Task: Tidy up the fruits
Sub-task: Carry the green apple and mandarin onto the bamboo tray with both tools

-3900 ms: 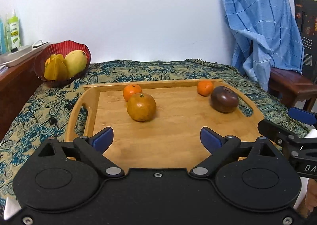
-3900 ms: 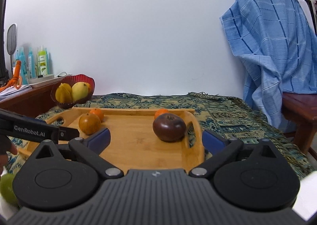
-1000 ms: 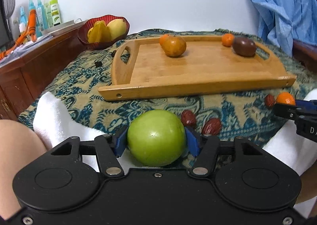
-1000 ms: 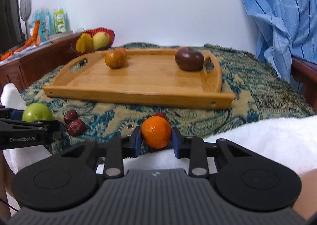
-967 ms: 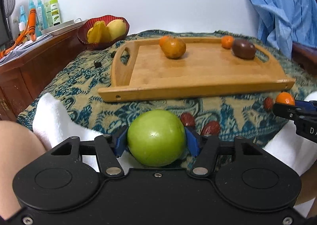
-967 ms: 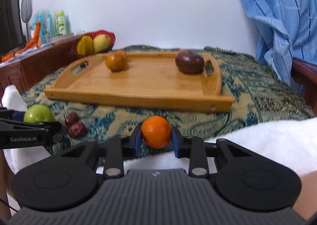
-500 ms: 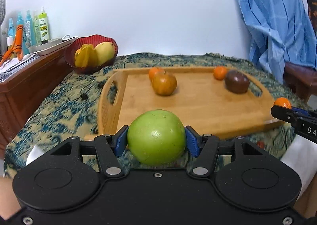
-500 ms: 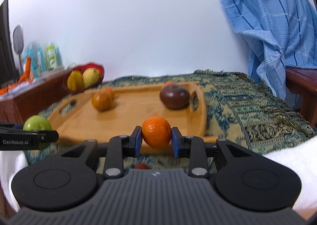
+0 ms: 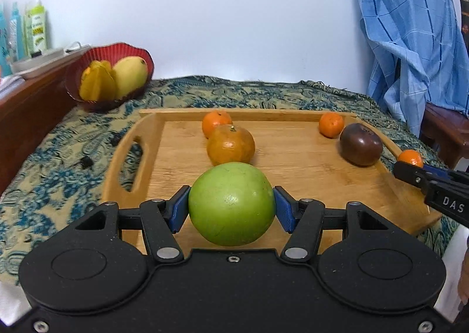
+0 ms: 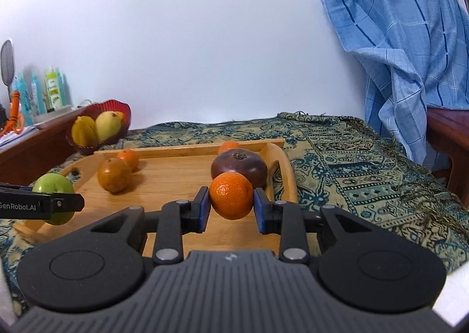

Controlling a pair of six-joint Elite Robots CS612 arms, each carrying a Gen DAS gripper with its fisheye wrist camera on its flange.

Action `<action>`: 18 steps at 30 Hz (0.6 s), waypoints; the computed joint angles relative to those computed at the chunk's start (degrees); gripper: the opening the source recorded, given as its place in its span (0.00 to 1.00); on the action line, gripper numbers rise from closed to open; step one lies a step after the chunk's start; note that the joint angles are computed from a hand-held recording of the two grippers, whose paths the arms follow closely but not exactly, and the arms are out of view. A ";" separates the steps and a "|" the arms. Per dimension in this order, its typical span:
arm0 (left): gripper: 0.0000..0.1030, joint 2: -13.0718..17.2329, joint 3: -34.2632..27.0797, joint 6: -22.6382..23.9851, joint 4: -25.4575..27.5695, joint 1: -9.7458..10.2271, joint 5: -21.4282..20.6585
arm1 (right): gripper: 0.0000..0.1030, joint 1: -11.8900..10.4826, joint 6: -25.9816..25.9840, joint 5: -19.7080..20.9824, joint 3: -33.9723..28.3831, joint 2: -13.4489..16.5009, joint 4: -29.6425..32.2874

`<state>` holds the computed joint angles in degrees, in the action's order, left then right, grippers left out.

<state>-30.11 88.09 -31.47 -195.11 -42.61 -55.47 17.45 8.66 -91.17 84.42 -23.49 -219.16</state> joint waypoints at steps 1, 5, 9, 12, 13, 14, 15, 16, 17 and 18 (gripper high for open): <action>0.56 0.29 -0.60 0.01 0.23 0.23 -0.43 | 0.34 0.03 -0.10 -0.24 -0.37 0.11 0.58; 0.56 0.98 -1.93 -0.22 1.35 0.65 -0.79 | 0.35 0.19 -0.55 -1.12 -1.82 0.52 3.00; 0.56 1.31 -2.68 -1.61 2.91 1.06 -1.31 | 0.35 0.38 -0.30 -1.56 -2.71 0.74 4.96; 0.56 1.59 -2.94 -1.54 3.28 1.11 -1.02 | 0.35 0.65 -0.87 -2.49 -3.38 0.96 6.04; 0.56 1.71 -3.06 -1.33 3.08 1.12 -0.94 | 0.35 0.71 -0.92 -2.80 -3.55 1.00 6.35; 0.56 1.75 -3.19 -1.27 3.17 1.12 -0.90 | 0.35 0.77 -0.82 -3.13 -3.75 1.04 6.81; 0.56 1.83 -3.31 -1.29 3.13 1.15 -0.91 | 0.35 0.82 -0.64 -3.51 -3.90 1.08 7.18; 0.56 1.89 -3.41 -1.38 3.08 1.19 -0.97 | 0.35 0.86 -0.42 -4.00 -4.10 1.13 7.59; 0.56 1.92 -3.45 -1.49 3.01 1.22 -1.00 | 0.35 0.90 -0.18 -4.45 -4.28 1.18 8.02; 0.56 1.96 -3.53 -1.51 3.00 1.25 -1.03 | 0.35 0.89 -0.02 -4.64 -4.40 1.20 8.31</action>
